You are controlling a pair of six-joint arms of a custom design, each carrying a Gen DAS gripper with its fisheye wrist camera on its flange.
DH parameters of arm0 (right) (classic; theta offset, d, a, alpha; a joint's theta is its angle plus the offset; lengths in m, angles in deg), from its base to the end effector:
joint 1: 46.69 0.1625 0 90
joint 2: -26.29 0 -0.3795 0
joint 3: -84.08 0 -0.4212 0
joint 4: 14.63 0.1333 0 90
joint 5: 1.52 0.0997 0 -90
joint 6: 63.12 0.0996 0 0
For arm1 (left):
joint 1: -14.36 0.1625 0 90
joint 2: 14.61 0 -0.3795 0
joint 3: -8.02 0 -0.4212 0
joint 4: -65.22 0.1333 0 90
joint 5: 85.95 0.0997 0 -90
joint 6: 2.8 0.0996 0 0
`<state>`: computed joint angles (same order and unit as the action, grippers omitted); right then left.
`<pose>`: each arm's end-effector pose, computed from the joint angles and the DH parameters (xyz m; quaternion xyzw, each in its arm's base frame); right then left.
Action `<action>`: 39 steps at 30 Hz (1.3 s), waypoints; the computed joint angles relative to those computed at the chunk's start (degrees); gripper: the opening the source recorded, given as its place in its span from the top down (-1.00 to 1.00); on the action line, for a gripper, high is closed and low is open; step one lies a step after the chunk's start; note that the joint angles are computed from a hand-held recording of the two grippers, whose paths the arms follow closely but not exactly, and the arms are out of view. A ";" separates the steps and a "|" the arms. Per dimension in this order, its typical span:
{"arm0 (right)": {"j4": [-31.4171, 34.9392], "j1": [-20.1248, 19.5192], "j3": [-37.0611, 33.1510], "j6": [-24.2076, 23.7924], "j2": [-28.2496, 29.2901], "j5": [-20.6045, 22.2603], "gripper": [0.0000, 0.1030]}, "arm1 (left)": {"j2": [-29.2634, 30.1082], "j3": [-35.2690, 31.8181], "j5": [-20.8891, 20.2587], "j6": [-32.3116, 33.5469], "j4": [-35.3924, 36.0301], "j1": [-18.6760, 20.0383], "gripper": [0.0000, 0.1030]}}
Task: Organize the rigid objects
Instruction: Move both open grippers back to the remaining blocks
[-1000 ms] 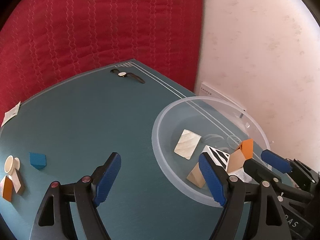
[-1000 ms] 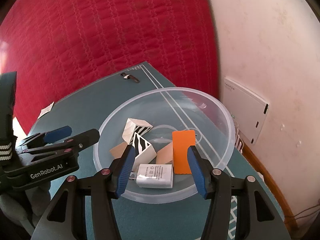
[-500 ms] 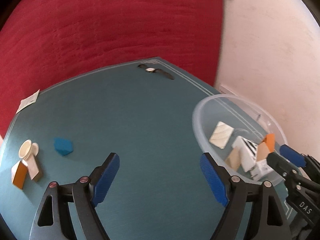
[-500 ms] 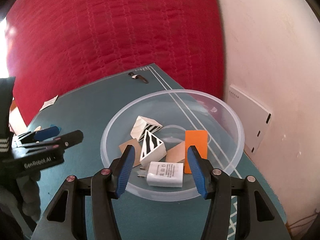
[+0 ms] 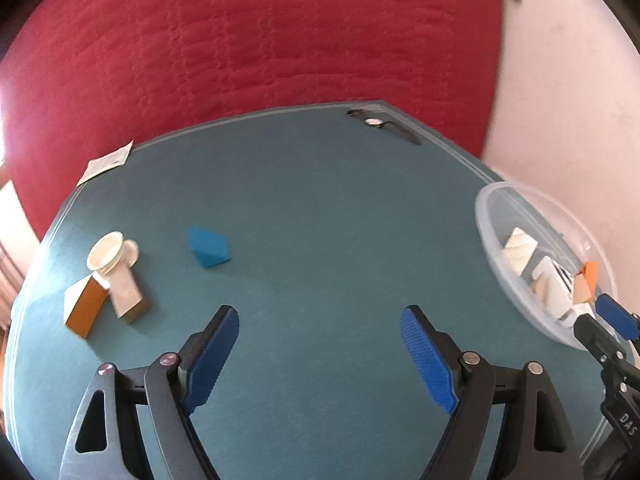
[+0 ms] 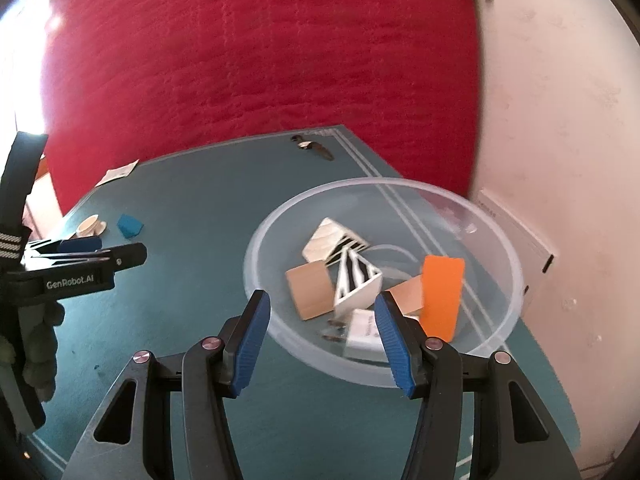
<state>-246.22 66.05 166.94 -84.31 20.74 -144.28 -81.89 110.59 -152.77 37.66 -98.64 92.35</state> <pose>0.2693 -0.5028 -0.1480 0.0645 -0.7919 0.4816 0.3697 0.0386 -0.6476 0.2598 0.3492 0.8587 -0.2670 0.2633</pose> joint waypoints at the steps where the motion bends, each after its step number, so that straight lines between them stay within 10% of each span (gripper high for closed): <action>1: 0.39 0.18 -0.17 -0.24 0.18 0.05 -0.09 | -0.08 -0.20 0.07 -0.21 0.09 0.18 -0.67; 39: 18.41 2.97 -4.22 3.23 2.41 7.65 -0.14 | 5.33 -18.64 7.11 -1.44 -1.67 9.67 -0.67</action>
